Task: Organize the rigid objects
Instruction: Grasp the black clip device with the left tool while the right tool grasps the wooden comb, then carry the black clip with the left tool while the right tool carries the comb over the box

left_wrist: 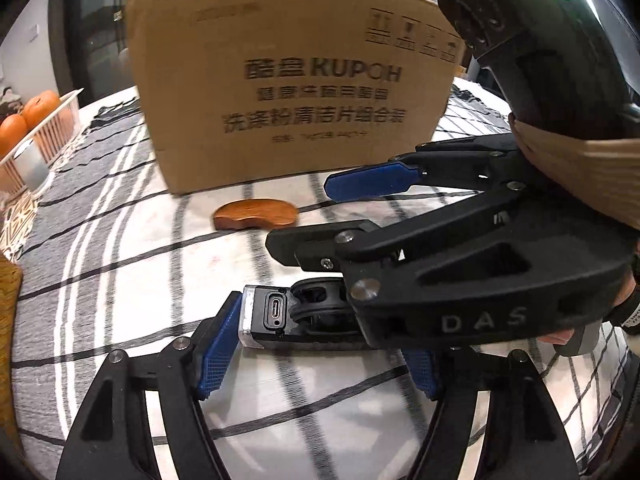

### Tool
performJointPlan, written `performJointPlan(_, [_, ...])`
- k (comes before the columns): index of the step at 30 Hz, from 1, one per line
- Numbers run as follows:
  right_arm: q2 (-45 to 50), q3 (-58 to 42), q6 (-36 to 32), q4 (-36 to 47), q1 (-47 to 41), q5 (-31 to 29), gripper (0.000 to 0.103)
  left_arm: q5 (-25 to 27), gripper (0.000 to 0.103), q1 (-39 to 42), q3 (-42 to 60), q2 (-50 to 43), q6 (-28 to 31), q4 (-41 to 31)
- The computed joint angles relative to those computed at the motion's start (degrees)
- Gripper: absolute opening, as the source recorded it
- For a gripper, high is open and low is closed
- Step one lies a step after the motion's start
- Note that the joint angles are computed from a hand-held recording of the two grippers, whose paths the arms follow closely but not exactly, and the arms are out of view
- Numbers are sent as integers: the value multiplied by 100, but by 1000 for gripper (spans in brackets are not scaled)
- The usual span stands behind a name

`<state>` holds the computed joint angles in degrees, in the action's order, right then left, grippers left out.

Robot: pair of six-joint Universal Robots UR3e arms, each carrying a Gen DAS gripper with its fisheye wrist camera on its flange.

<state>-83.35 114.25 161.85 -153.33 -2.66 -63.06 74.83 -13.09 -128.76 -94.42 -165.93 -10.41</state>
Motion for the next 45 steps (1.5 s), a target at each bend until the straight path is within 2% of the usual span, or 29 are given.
performJointPlan(7, [590, -566, 283, -173, 365, -261, 55, 49, 72, 351, -195, 252, 139, -60])
performJointPlan(14, [1088, -1114, 497, -61, 616, -432, 47, 0, 72, 550, -203, 269, 134, -131])
performJointPlan(16, [1143, -1179, 559, -50, 656, -459, 42, 5, 72, 525, -143, 185, 75, -118])
performJointPlan(18, [1190, -1243, 626, -44, 696, -506, 30, -40, 72, 577, -91, 130, 103, -138])
performJointPlan(20, [1208, -1287, 687, -9, 712, -508, 24, -43, 72, 584, -73, 123, 86, -158])
performJointPlan(24, [1105, -1126, 972, -171, 714, -542, 24, 47, 72, 678, -68, 134, -12, -130])
performJointPlan(34, [717, -642, 1922, -580, 955, -1512, 24, 376, 72, 895, -140, 301, -297, 9])
performJointPlan(41, [681, -903, 2217, -410, 1286, -2041, 24, 212, 72, 1265, -14, 339, -344, -16])
performJointPlan(45, [538, -910, 2627, -485, 1421, -2300, 24, 34, 72, 1411, 20, 565, -350, -152])
